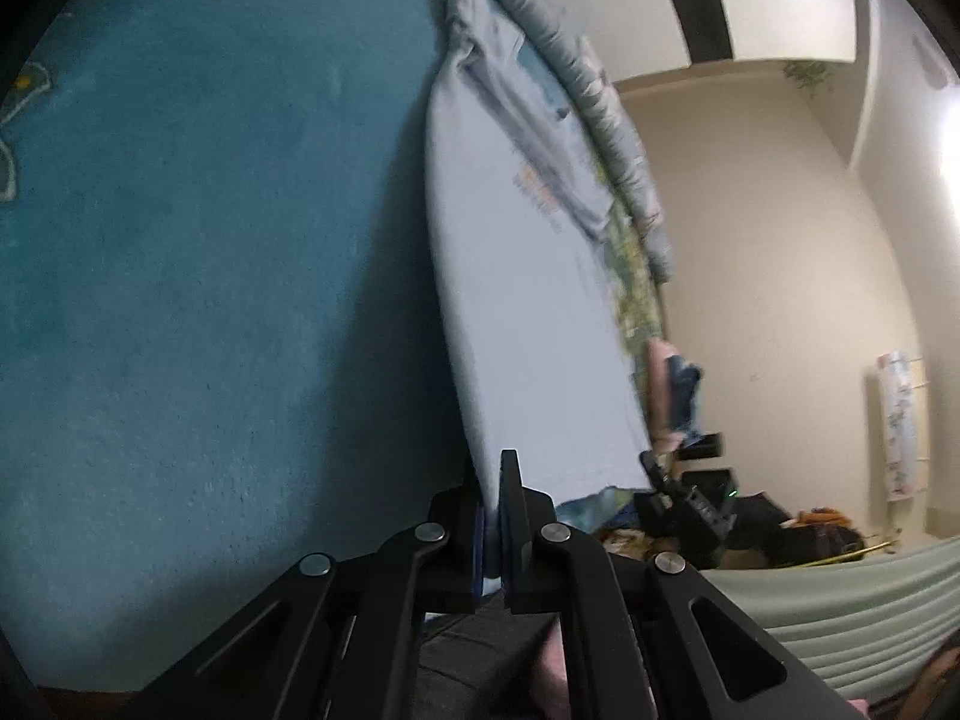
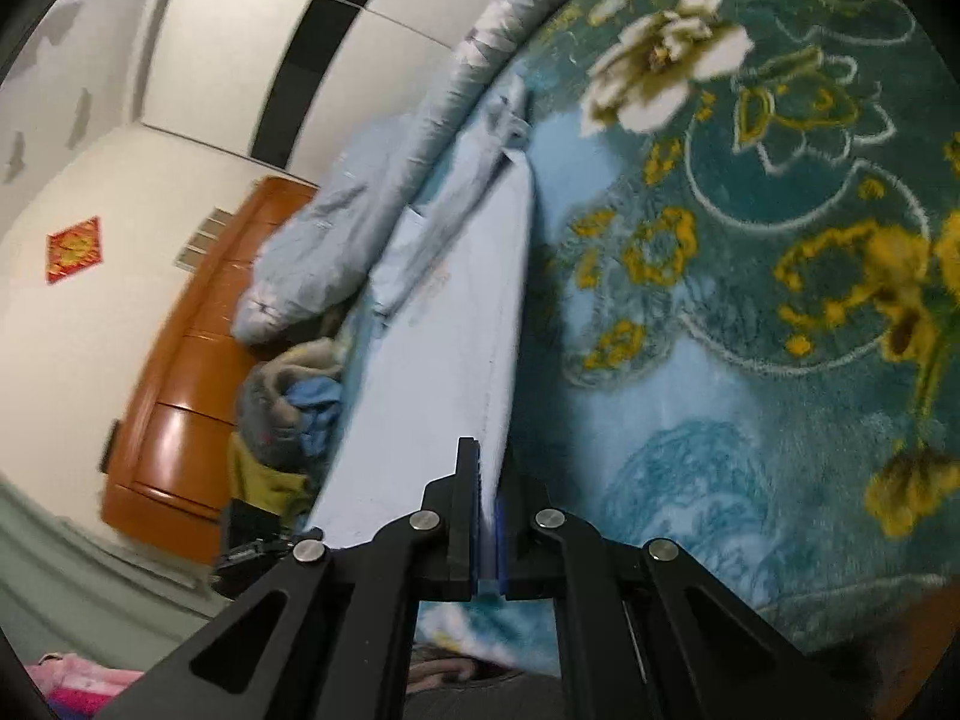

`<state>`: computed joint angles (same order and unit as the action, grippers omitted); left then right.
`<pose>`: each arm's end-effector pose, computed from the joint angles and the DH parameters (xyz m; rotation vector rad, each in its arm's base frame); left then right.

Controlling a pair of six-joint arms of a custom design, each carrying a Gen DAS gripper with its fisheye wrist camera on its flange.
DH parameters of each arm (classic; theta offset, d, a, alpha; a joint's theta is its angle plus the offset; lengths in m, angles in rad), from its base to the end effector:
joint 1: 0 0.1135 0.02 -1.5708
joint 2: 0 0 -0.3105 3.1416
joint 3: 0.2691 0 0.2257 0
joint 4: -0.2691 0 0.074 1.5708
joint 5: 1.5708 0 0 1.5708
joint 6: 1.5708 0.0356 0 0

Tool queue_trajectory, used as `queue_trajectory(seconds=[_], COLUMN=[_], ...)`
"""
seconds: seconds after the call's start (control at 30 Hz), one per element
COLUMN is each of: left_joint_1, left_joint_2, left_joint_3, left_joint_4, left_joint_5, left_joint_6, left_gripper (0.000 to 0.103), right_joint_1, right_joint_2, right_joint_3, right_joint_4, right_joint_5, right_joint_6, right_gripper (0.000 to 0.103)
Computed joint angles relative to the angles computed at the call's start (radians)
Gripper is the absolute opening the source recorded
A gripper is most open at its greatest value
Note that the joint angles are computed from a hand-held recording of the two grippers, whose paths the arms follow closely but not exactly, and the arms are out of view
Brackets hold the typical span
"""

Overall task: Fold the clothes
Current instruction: 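Grasp the shirt hem with both grippers and fold it toward the collar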

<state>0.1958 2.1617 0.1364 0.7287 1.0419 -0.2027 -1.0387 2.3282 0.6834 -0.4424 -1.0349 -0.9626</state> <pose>0.1789 0.0041 0.0610 -0.3027 2.5049 -1.4445 0.1439 -0.1840 0.0375 0.4235 2.2353 1.1913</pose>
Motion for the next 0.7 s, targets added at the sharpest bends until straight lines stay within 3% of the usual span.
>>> queue_trajectory(seconds=[0.07,0.13,0.2,0.27,0.37,0.43,0.57,0.7], left_joint_1=[0.005,-0.008,-0.021,0.003,-0.022,-0.021,-0.062,-0.092], left_joint_2=[-0.039,-0.069,-0.08,-0.067,0.011,0.075,0.254,0.372], left_joint_3=[0.043,0.103,0.175,0.293,0.491,0.637,0.93,1.216], left_joint_4=[0.004,0.058,0.103,0.042,0.027,-0.055,-0.099,-0.254], left_joint_5=[0.04,0.079,0.085,0.097,0.079,0.084,0.055,0.002], left_joint_6=[-0.069,-0.194,-0.311,-0.359,-0.526,-0.577,-0.769,-0.819], left_gripper=[0.003,0.003,0.003,0.003,0.003,0.003,0.003,0.003], right_joint_1=[0.035,0.109,0.191,0.275,0.392,0.435,0.505,0.572], right_joint_2=[-0.044,-0.109,-0.172,-0.207,-0.174,-0.112,0.037,0.185], right_joint_3=[0.025,0.048,0.069,0.108,0.223,0.346,0.622,0.938], right_joint_4=[-0.034,-0.006,0.106,0.265,0.458,0.458,0.392,0.252], right_joint_5=[-0.044,-0.104,-0.141,-0.143,-0.08,-0.035,0.039,0.134], right_joint_6=[0.031,0.147,0.339,0.574,0.902,1.013,1.183,1.257], right_gripper=[0.004,0.004,0.004,0.004,0.004,0.004,0.004,0.004])
